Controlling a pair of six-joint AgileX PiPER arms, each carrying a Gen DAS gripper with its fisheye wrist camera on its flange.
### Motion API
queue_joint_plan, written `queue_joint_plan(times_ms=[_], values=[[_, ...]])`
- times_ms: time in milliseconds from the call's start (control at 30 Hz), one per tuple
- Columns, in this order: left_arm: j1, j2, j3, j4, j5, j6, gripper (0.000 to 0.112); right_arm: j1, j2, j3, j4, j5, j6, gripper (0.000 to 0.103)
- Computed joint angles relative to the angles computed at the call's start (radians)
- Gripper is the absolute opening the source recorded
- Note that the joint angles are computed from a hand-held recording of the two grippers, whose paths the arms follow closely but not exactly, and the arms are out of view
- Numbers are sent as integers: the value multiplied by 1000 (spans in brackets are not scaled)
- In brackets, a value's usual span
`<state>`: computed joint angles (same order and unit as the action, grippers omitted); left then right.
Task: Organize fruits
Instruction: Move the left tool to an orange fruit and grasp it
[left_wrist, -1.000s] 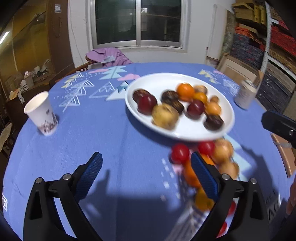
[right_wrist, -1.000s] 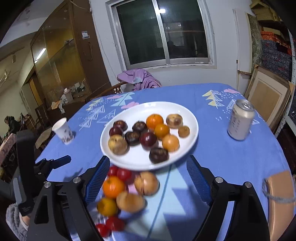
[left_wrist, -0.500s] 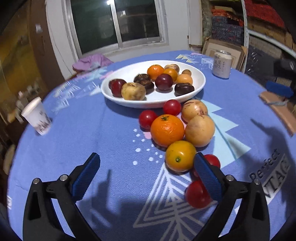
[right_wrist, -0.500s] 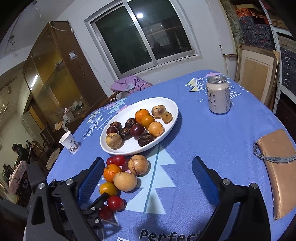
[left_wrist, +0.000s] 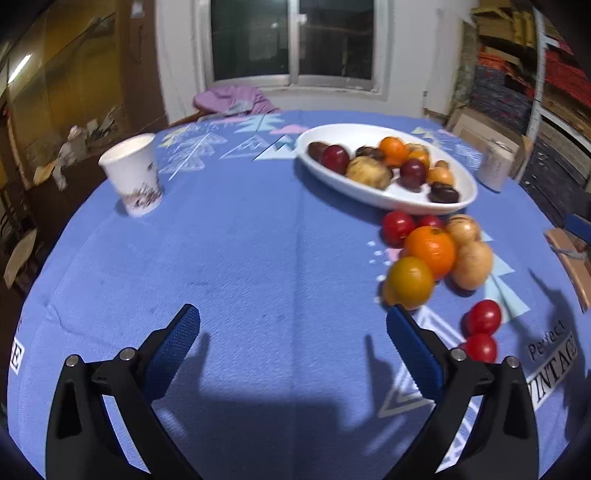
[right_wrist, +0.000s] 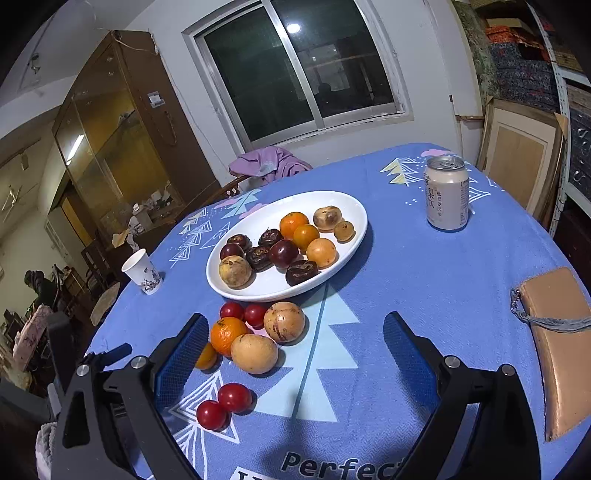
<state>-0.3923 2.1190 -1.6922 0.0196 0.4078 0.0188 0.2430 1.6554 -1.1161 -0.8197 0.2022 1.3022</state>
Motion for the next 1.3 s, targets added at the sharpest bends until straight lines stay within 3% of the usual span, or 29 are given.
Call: queue_joint_plan(times_ms=[100, 200, 333, 533, 633, 733, 967, 1067, 1167, 1300], values=[[-56, -9, 25, 166, -40, -86, 99, 3, 7, -6, 7, 8, -6, 96], [-90, 16, -21, 146, -14, -44, 99, 10, 12, -10, -20, 17, 15, 96], [-135, 88, -124, 291, 56, -126, 99, 11, 18, -16, -1, 22, -6, 96], [-82, 191, -318, 7, 221, 88, 99, 15, 22, -19, 12, 19, -25, 97], [-75, 259, -437, -1, 335, 82, 99, 16, 23, -20, 22, 19, -34, 97], [-49, 287, -488, -89, 381, 122, 99, 14, 22, -19, 32, 16, -41, 97], [-52, 289, -495, -76, 390, 105, 99, 12, 31, -28, 101, 20, -111, 97], [-57, 265, -454, -64, 359, 74, 99, 12, 35, -34, 138, 22, -148, 97], [-49, 202, -348, -166, 241, 155, 99, 13, 37, -37, 153, 25, -164, 97], [-81, 155, -275, -88, 116, 146, 99, 15, 37, -38, 153, 26, -167, 97]])
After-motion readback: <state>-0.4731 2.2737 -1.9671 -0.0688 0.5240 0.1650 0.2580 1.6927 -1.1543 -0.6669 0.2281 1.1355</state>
